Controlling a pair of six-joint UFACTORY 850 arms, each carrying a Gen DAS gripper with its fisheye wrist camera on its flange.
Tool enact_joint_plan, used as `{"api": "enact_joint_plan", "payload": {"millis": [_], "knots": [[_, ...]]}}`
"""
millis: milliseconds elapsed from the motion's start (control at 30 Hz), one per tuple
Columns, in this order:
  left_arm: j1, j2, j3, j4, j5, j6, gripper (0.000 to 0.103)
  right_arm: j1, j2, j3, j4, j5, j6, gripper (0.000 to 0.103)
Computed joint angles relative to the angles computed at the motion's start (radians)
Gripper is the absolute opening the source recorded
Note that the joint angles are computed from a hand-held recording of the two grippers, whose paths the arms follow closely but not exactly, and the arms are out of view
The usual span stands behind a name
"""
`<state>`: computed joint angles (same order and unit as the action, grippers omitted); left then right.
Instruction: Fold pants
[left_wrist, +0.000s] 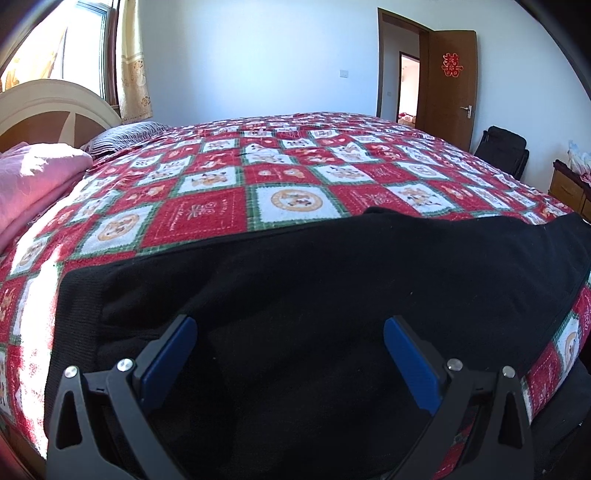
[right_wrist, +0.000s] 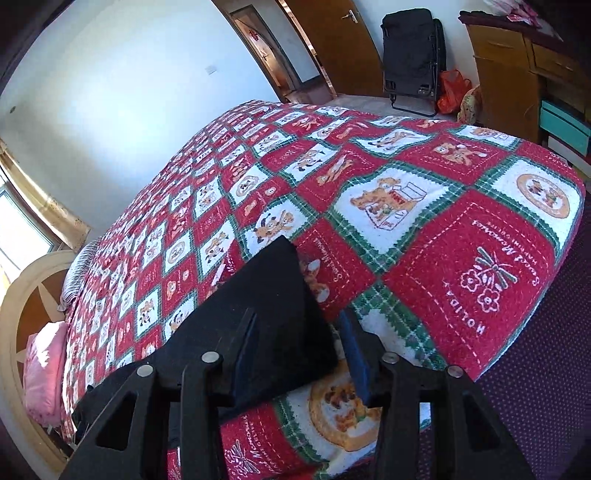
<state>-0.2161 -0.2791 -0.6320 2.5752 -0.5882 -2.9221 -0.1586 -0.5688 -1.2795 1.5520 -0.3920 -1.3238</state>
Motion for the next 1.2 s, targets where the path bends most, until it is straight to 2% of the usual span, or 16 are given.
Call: {"api": "enact_joint_plan", "payload": {"millis": [100,167,333,633,800,900,1200], "knots": [[0.002,-0.001,0.0,0.008,0.0,-0.003,0.103,0.0,0.001,-0.011,-0.132,0.009,0.112,0.039],[0.001,-0.002,0.001,0.008,-0.004,-0.002,0.103,-0.002,-0.005,-0.015,-0.152,0.004,0.129,0.039],[-0.001,-0.004,0.002,0.005,-0.008,0.0,0.103,-0.007,-0.02,-0.006,0.036,-0.005,-0.091,0.038],[-0.002,-0.007,0.002,0.005,-0.016,0.0,0.103,0.01,-0.016,0.003,0.065,0.029,-0.168,0.038],[-0.002,-0.006,0.002,0.008,-0.016,0.001,0.103,0.02,-0.011,0.014,0.141,0.056,-0.26,0.026],[0.001,-0.005,0.002,0.014,-0.009,0.002,0.103,0.008,-0.008,0.018,0.142,0.006,-0.244,0.016],[0.003,-0.006,0.003,0.024,-0.009,-0.004,0.103,0.014,0.032,0.052,0.242,-0.016,-0.314,0.014]]}}
